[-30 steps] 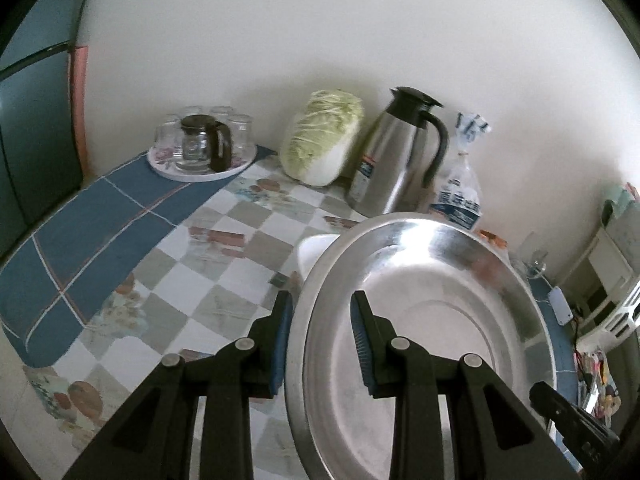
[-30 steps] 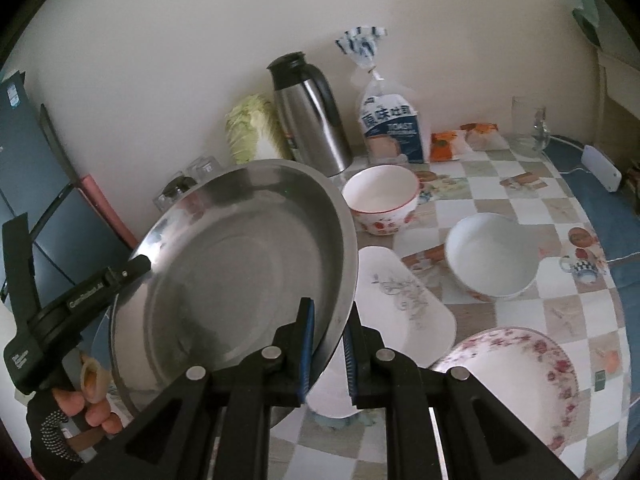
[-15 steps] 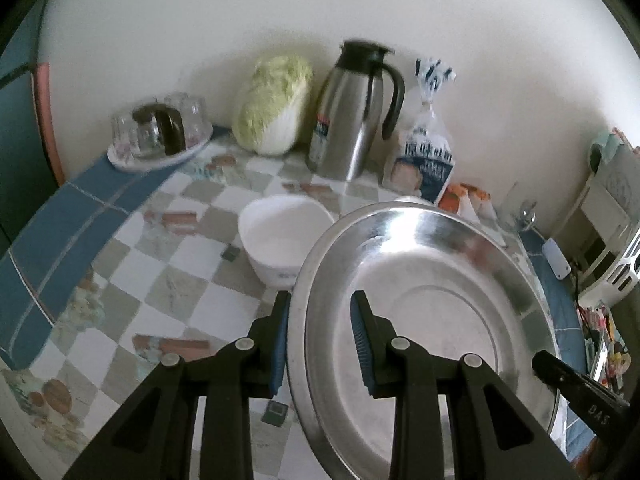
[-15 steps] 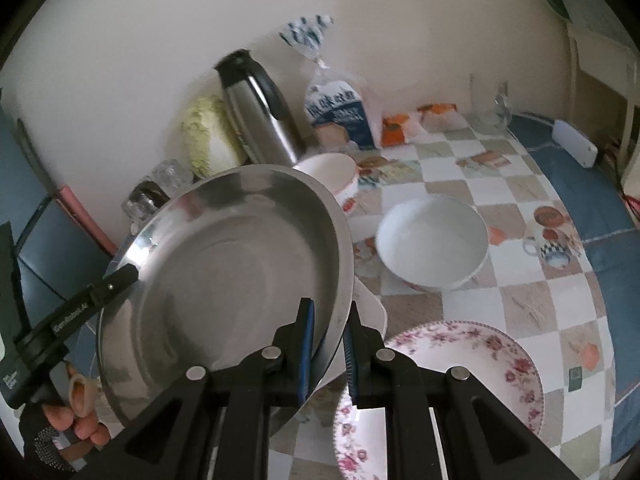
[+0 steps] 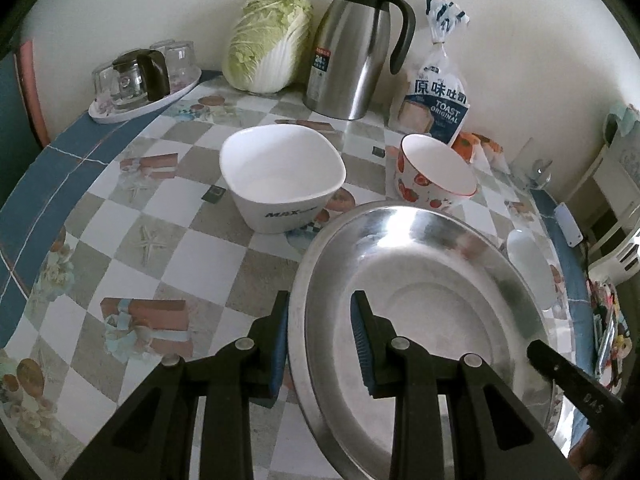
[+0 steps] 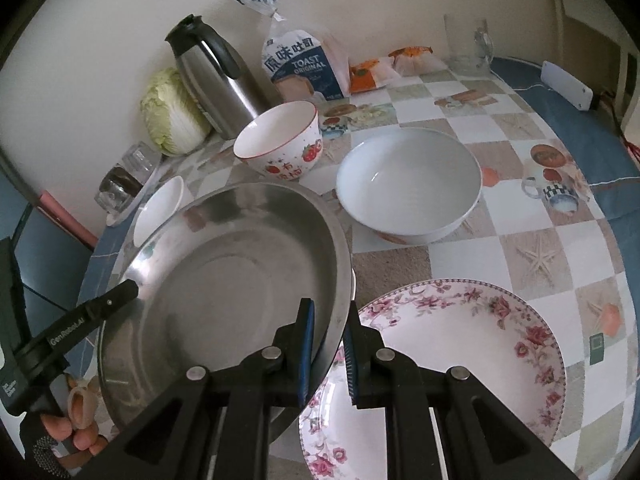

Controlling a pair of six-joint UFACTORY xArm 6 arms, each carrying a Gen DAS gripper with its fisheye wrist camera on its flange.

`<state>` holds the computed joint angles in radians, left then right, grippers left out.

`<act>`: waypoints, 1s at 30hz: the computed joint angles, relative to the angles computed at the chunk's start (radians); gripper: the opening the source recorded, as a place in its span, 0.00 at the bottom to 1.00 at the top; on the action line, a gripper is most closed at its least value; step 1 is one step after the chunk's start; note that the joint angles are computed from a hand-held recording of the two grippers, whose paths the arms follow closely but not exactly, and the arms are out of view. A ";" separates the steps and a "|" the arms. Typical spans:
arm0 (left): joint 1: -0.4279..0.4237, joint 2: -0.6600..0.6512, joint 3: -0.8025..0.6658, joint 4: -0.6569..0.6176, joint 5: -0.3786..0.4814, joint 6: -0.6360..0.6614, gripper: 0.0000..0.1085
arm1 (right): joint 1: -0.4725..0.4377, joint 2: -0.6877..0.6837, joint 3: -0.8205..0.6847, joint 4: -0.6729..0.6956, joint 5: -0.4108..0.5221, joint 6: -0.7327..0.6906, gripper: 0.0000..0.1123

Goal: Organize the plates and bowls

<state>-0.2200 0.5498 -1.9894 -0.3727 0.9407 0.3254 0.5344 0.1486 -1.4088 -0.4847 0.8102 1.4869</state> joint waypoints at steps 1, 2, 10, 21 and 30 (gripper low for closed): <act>0.000 0.005 -0.004 0.003 0.000 -0.002 0.28 | 0.000 0.000 0.002 -0.002 -0.003 0.002 0.13; 0.000 0.012 -0.013 0.007 0.005 -0.008 0.28 | 0.002 0.002 -0.002 -0.003 0.002 0.000 0.13; 0.005 0.064 -0.082 0.003 0.038 -0.037 0.28 | -0.003 0.037 -0.040 -0.006 0.012 -0.028 0.13; -0.002 0.106 -0.134 0.010 0.051 -0.057 0.28 | -0.015 0.056 -0.046 0.004 0.012 -0.027 0.13; -0.018 0.145 -0.174 0.058 0.054 -0.050 0.28 | -0.017 0.084 -0.066 0.018 0.037 -0.025 0.13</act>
<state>-0.2378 0.6951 -2.1629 -0.3144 0.9943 0.2752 0.5171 0.2322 -1.4750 -0.4670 0.8470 1.4616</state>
